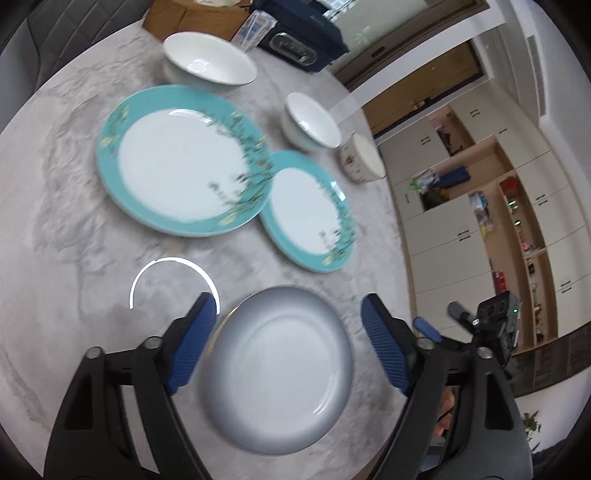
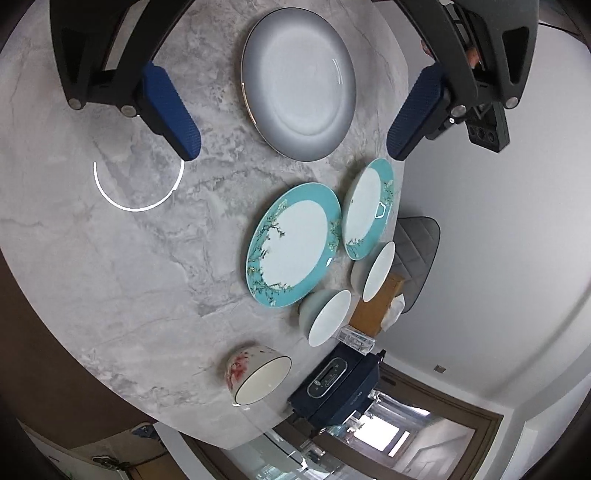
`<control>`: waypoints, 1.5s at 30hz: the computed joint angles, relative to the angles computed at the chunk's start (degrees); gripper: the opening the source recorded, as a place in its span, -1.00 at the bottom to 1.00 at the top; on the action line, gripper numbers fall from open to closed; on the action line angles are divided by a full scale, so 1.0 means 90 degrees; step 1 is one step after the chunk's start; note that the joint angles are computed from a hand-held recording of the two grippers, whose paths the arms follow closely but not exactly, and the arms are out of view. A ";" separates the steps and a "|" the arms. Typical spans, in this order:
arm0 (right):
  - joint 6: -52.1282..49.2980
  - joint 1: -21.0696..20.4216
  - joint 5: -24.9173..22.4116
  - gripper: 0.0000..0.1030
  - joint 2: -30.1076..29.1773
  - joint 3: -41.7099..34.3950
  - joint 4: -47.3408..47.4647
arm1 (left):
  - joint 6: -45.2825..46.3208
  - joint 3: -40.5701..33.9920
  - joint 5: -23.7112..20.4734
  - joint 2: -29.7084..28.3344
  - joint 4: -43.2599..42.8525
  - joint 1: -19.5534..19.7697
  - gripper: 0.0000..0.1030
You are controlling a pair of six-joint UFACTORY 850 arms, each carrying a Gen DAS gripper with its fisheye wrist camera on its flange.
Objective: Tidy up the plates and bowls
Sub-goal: 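Lower the grey plate onto the table and open both tools, then reach both tools to the smaller teal floral plate and close on its rim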
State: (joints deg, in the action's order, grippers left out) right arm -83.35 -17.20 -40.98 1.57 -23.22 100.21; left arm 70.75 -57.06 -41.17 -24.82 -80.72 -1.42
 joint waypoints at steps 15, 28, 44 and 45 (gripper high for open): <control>0.1383 -0.0034 0.0265 1.00 -0.2094 -0.2645 -0.2398 | -0.1196 -0.1107 0.0705 -0.0999 -0.0159 -0.1039 0.98; 0.1343 -0.0047 -0.0568 0.71 -0.3699 -0.4120 -0.2857 | -0.3025 -0.2075 0.0970 -0.1836 0.0889 -0.1322 0.95; 0.1206 0.0025 -0.1149 0.21 -0.4530 -0.4924 -0.3236 | -0.3462 -0.2610 0.0929 -0.2280 0.1070 -0.1396 0.49; 0.1209 0.0025 -0.1171 0.21 -0.4556 -0.4951 -0.3242 | -0.3504 -0.2635 0.0937 -0.2300 0.1100 -0.1397 0.48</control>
